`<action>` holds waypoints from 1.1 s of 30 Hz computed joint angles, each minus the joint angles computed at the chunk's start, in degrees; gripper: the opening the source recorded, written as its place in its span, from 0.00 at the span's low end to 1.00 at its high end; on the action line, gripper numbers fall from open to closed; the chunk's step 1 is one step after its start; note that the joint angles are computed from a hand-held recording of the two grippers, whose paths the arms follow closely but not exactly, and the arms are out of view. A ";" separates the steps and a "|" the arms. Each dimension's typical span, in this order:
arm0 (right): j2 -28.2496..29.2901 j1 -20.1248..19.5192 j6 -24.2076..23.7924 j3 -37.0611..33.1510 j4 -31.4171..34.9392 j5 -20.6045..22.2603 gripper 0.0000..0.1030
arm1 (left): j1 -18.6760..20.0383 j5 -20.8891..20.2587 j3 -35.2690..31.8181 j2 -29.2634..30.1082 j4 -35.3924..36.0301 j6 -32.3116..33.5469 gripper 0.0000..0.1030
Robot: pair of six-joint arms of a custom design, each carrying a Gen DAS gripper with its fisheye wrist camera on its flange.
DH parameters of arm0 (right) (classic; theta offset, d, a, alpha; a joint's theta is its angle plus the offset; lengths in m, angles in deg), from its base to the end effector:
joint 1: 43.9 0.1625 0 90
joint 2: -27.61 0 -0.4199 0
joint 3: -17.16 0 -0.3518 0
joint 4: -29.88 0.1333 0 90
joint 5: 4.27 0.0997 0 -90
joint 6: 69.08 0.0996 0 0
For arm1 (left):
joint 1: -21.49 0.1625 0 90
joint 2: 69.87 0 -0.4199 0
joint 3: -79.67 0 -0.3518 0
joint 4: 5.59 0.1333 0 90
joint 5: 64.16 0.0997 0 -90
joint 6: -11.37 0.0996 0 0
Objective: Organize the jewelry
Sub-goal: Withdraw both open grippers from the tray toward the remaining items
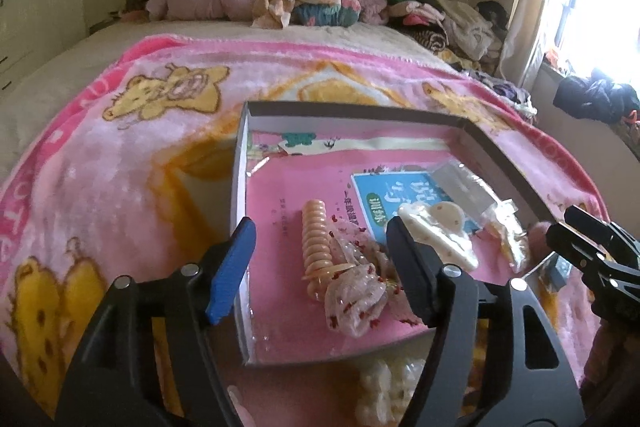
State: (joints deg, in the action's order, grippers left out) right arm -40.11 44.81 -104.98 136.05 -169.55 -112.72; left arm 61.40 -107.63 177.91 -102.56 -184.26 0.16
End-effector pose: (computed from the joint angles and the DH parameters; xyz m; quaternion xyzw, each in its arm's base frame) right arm 0.0902 -0.5147 0.3121 0.1820 -0.8464 0.4108 0.2859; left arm -0.3418 -0.5539 0.0452 0.2249 0.8751 -0.3557 0.2391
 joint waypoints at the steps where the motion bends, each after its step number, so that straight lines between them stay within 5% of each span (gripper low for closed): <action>1: -0.34 0.09 -0.11 0.50 -0.72 -0.26 0.76 | -0.37 0.45 0.46 -0.20 -0.64 0.07 0.63; 10: -4.19 -0.36 -0.16 4.48 -3.31 0.78 0.79 | -3.43 2.74 4.88 -2.53 -5.72 -0.12 0.89; 33: -10.15 -0.98 -0.70 12.59 -6.00 0.91 0.80 | -9.23 4.98 13.55 -5.70 -8.19 -4.44 0.89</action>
